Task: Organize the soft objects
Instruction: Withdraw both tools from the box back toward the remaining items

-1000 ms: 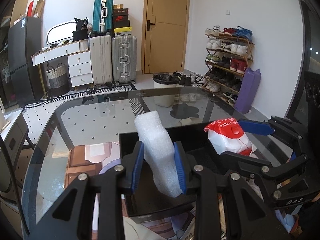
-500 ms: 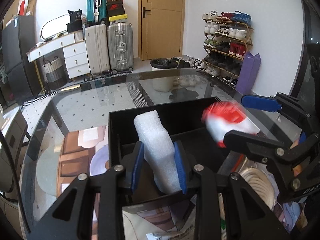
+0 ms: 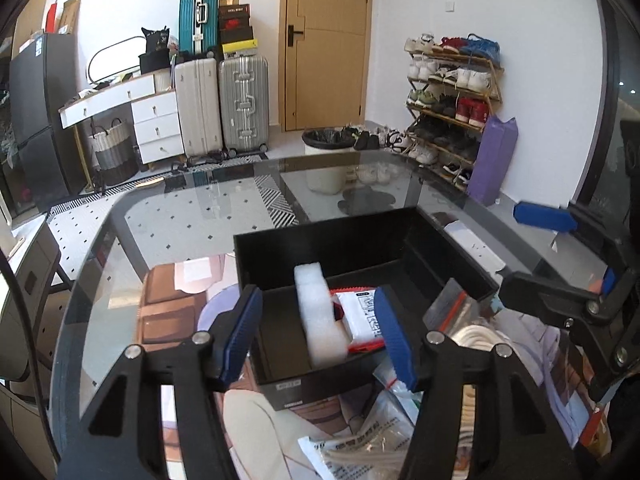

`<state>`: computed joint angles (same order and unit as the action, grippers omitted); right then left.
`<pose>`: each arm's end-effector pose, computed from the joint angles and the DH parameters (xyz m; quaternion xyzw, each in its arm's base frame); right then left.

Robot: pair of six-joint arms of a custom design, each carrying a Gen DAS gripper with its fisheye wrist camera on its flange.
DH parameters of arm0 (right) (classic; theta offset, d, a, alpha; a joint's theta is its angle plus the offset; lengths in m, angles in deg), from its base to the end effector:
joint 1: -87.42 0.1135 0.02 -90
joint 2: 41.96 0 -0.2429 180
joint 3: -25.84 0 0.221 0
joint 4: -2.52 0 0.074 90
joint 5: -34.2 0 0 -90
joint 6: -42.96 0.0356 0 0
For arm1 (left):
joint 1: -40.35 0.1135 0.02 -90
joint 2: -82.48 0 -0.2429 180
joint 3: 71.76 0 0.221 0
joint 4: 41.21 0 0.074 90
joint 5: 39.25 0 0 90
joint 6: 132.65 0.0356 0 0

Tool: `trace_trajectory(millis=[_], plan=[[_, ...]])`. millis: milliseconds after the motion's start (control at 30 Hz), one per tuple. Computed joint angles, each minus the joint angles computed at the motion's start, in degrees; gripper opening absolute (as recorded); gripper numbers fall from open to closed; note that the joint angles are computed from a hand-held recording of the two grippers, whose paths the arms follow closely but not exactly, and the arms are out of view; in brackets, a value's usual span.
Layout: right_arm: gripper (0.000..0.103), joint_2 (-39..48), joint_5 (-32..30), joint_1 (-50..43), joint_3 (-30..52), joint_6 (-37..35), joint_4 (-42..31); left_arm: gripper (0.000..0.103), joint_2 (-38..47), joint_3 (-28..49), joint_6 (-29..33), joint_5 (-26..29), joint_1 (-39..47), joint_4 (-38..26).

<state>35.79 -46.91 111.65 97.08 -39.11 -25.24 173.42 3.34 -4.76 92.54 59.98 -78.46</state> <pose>0.2560 0.1092 0.2643 -0.0891 0.8776 0.0632 0.4667 0.2877 0.0774 0.2157 0.2521 0.8570 -0.1543 0.4220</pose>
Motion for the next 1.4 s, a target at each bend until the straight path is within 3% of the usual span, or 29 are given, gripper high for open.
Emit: trace_trajectory(millis=[67, 100, 167, 500, 767, 1200, 1400], plan=[[0.102, -2.16, -0.44, 0.03, -1.2, 1.16, -0.95, 0.067, -1.41, -0.66, 0.82, 0.9, 1.37, -0.59], [0.102, -3.19, -0.18, 0.43, -2.07, 1.88, -1.18, 0.084, -2.02, -1.01, 1.13, 1.25, 1.98, -0.82], [0.102, -5.41, 0.62, 1.3, -3.87, 3.04, -1.48, 0.103, -4.05, -3.09, 1.21, 3.77, 4.51, 0.39], [0.102, -11.71, 6.09, 8.19, -10.8, 5.98, -2.48, 0.103, -9.05, -7.52, 8.97, 10.89, 14.88, -4.3], [0.102, -12.18, 9.85, 10.81, -11.72, 4.81, -3.94, 0.103, -8.19, -9.07, 11.12, 9.95, 17.71, -4.75], [0.102, -10.55, 9.31, 11.48, -12.04, 5.2, -4.17, 0.103, -8.69, -16.67, 22.58, 8.55, 22.52, -6.62], [0.102, -8.74, 10.16, 12.85, -12.27, 4.46, -3.42, 0.103, -8.02, -16.87, 23.51, 9.88, 23.16, -7.49]])
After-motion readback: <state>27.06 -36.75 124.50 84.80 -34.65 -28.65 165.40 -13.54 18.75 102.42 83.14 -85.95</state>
